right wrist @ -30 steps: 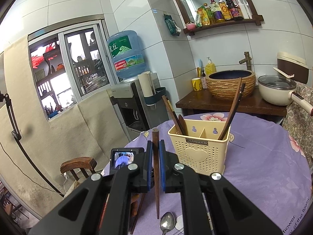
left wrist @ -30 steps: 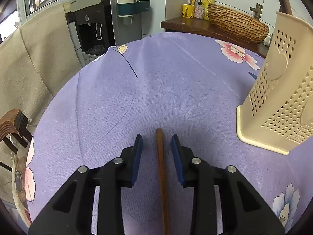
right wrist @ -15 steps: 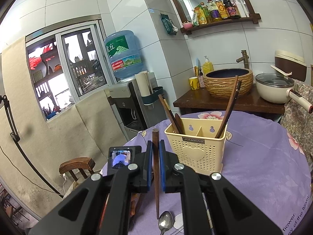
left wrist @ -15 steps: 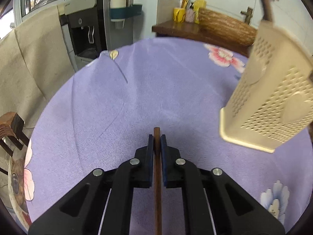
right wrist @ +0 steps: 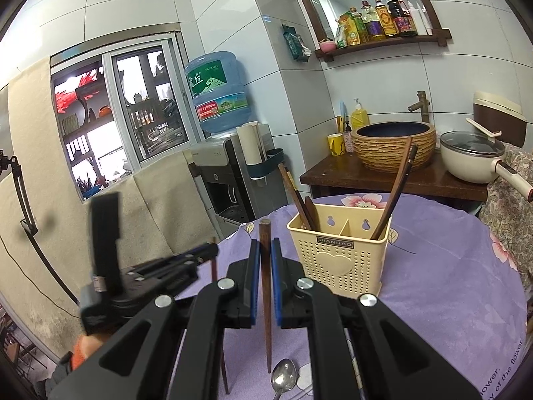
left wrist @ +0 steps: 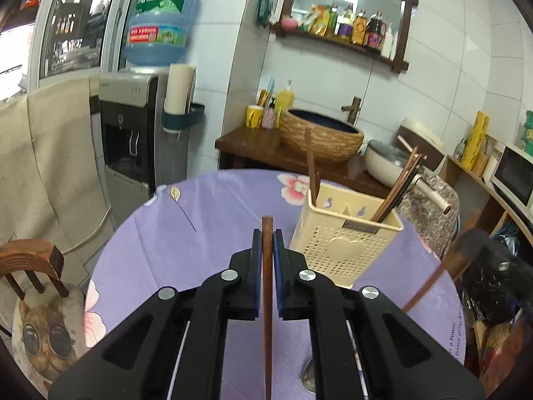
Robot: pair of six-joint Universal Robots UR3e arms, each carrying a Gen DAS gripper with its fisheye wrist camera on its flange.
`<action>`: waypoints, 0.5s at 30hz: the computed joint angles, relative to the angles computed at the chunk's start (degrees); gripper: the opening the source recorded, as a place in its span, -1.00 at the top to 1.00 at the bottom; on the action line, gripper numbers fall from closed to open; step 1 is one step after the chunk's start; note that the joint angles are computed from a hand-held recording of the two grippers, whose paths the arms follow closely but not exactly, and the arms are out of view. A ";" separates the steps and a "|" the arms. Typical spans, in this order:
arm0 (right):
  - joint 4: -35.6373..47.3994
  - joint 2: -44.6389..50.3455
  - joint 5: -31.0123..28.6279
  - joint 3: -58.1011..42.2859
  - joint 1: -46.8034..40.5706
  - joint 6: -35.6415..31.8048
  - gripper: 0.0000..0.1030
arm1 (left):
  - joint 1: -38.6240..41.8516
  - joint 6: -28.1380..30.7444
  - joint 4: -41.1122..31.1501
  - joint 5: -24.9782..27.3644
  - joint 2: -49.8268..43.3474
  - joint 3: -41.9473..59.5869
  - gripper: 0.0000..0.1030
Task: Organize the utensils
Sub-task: 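Lift both held chopsticks up over the cream holder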
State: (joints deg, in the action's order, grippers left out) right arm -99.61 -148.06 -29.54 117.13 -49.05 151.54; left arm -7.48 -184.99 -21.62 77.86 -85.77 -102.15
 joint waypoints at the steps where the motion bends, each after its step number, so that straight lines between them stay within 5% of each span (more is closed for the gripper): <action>1: 0.07 0.51 -0.08 -0.46 0.35 -0.10 0.86 | 0.31 0.48 -0.42 -0.43 1.38 -0.06 0.87; 6: -14.22 6.29 -5.46 0.42 7.81 8.42 0.86 | -0.54 0.71 -1.89 0.78 2.90 1.69 0.87; 15: -24.62 12.89 -11.96 0.10 14.14 13.66 0.86 | -3.08 0.34 -2.74 3.05 -1.06 6.63 0.87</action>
